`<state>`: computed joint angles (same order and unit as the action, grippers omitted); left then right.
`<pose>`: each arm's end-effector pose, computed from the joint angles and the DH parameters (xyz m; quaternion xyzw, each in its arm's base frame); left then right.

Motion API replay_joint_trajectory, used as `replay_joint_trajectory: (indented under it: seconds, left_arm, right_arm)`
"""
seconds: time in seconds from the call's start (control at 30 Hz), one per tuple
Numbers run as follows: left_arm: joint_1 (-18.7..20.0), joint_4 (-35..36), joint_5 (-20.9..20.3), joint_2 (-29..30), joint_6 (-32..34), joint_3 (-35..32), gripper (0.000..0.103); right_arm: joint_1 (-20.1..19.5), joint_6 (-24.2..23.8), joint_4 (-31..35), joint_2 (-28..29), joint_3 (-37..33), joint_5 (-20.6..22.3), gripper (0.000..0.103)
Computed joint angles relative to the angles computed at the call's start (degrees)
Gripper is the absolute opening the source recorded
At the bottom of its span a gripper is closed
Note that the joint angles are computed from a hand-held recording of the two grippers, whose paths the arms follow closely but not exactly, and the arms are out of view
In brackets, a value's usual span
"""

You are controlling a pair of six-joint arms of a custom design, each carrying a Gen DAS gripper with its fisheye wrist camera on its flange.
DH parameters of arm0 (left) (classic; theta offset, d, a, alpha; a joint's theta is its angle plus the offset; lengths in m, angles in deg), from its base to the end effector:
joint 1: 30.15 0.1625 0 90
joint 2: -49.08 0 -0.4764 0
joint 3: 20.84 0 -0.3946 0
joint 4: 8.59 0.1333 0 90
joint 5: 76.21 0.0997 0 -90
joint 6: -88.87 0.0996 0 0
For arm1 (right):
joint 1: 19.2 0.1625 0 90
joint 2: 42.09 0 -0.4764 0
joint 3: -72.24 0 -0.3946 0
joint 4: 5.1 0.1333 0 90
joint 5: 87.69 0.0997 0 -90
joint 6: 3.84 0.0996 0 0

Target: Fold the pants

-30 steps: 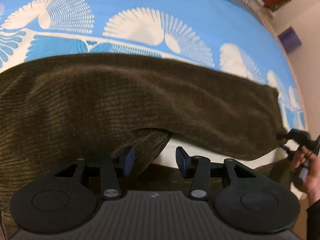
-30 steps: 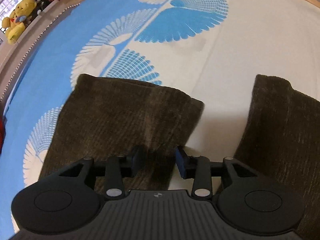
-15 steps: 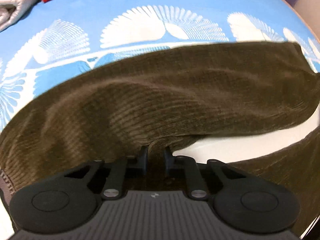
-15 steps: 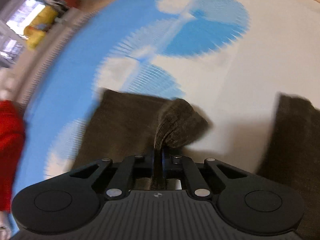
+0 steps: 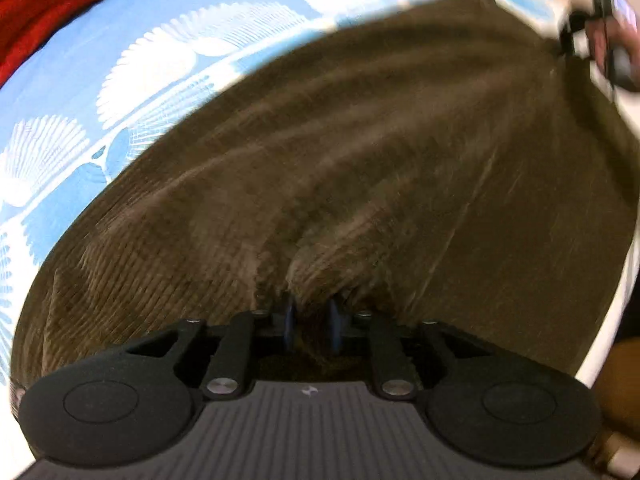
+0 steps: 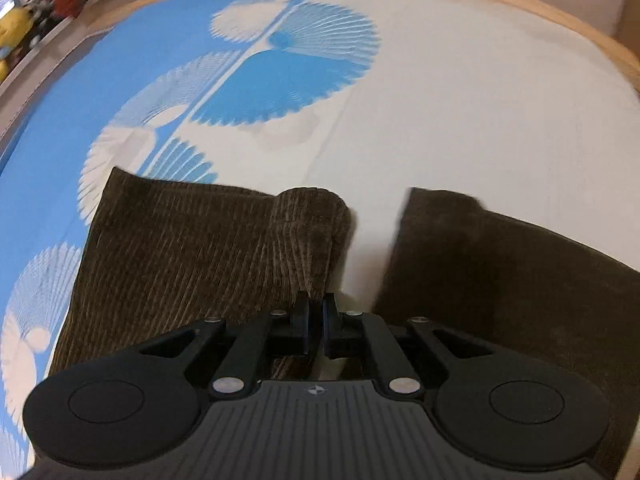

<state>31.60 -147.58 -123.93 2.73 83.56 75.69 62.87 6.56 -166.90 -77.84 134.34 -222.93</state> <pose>-0.1453 -0.6935 0.1284 0.1891 0.9133 -0.0948 0.3481 -0.0567 -0.8606 0.2875 -0.2823 -0.8169 0.3642 0.3470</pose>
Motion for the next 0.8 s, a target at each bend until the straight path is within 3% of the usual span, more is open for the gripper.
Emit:
replay_joint_trajectory:
  seconds: [0.07,0.13,0.17,0.23,0.3,0.37,0.43,0.5,0.57,0.67,0.73,0.8]
  left_arm:
    - [0.79,-7.41,-2.17,-2.44,-0.84,2.11,0.042]
    - [1.74,-15.16,-2.13,-5.03,-4.31,4.12,0.050]
    - [2.05,-18.33,-0.20,-6.09,-6.49,5.10,0.053]
    - [2.80,-20.94,5.52,-7.83,-12.55,5.93,0.056]
    - [4.18,-17.84,11.21,-9.63,-21.83,5.71,0.056]
    - [5.65,-12.33,15.53,-11.52,-31.23,5.78,0.056]
    - [7.05,-3.83,18.46,-13.31,-40.39,5.22,0.056]
    - [8.47,1.79,19.94,-14.46,-47.39,4.99,0.071]
    - [10.01,2.67,19.91,-14.63,-49.02,4.39,0.079]
    - [11.16,2.43,19.92,-14.84,-49.73,4.72,0.080]
    - [11.61,-0.09,19.46,-14.35,-48.09,5.08,0.080]
    - [11.80,-3.12,18.99,-14.47,-45.99,6.55,0.080]
  right_arm:
    - [0.51,1.88,0.44,0.11,0.37,-2.35,0.010]
    - [1.70,-2.11,-5.10,0.95,0.41,-5.09,0.018]
    - [2.78,-7.44,-11.09,2.21,-0.23,-7.04,0.023]
    - [4.10,-17.18,-22.40,4.02,-0.73,-7.15,0.043]
    - [4.81,-22.24,-28.44,3.92,0.87,-0.76,0.045]
    - [4.62,-22.21,-26.07,2.74,2.77,8.88,0.046]
    - [4.23,-21.38,-18.48,1.65,3.92,18.55,0.046]
    - [3.97,-19.21,-10.01,1.77,3.12,24.73,0.046]
    - [3.64,-15.44,-2.52,2.55,1.69,28.94,0.048]
    - [3.53,-10.96,3.55,5.28,-1.80,30.23,0.052]
    - [4.01,-9.20,5.75,7.54,-4.76,26.32,0.052]
    - [4.53,-10.14,3.96,9.02,-6.00,24.02,0.053]
